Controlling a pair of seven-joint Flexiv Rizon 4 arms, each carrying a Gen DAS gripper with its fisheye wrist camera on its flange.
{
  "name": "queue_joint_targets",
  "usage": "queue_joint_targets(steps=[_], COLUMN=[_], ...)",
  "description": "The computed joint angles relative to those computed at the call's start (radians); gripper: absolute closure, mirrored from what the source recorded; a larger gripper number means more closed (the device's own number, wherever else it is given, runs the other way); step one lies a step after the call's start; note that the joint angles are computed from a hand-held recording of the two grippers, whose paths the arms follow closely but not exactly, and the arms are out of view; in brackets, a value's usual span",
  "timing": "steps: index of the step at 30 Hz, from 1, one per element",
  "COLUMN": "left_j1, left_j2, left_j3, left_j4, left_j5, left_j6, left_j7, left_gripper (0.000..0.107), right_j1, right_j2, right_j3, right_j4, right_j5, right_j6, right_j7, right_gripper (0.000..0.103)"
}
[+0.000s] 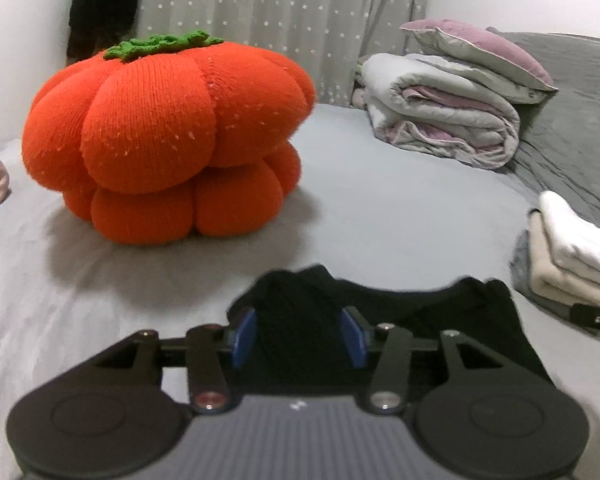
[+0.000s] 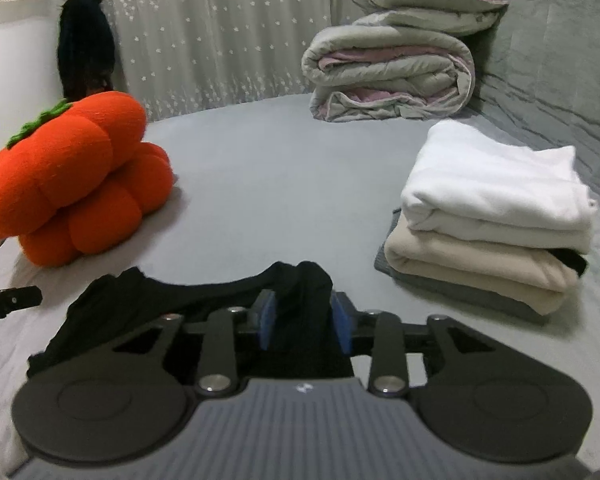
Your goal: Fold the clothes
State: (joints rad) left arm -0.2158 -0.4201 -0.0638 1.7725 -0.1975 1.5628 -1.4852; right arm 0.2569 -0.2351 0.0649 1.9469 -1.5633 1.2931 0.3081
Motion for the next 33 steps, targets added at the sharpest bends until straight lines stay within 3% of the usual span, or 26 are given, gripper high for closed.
queue_joint_targets(steps=[9,16,25,30,33], left_j1=[0.019,0.091,-0.023,-0.095,-0.147], left_j2=[0.140,0.248,0.353,0.379,0.385], left_j3=[-0.045,-0.188,-0.114,-0.101,-0.108], left_j4=[0.168,0.327,0.431,0.486,0.511], left_j5=[-0.016,-0.204,-0.374,-0.586,-0.781], left_j6=[0.007,0.006,-0.109,-0.102,-0.085], left_j7=[0.027,0.164,0.218,0.335,0.470], left_gripper=[0.048,0.046,0.045,0.045,0.045], right_j1=[0.009,0.017,0.036,0.027,0.010], right_j2=[0.105,0.179,0.261,0.284,0.296], right_j3=[0.045,0.086,0.132,0.136,0.130], right_j4=[0.114,0.198,0.298,0.336,0.361], right_j5=[0.053,0.106,0.182,0.170,0.128], right_j6=[-0.030,-0.038,-0.019,0.027,0.068], right_j7=[-0.034,-0.062,-0.145,-0.116,-0.070], right_gripper=[0.067,0.066,0.066,0.065,0.062])
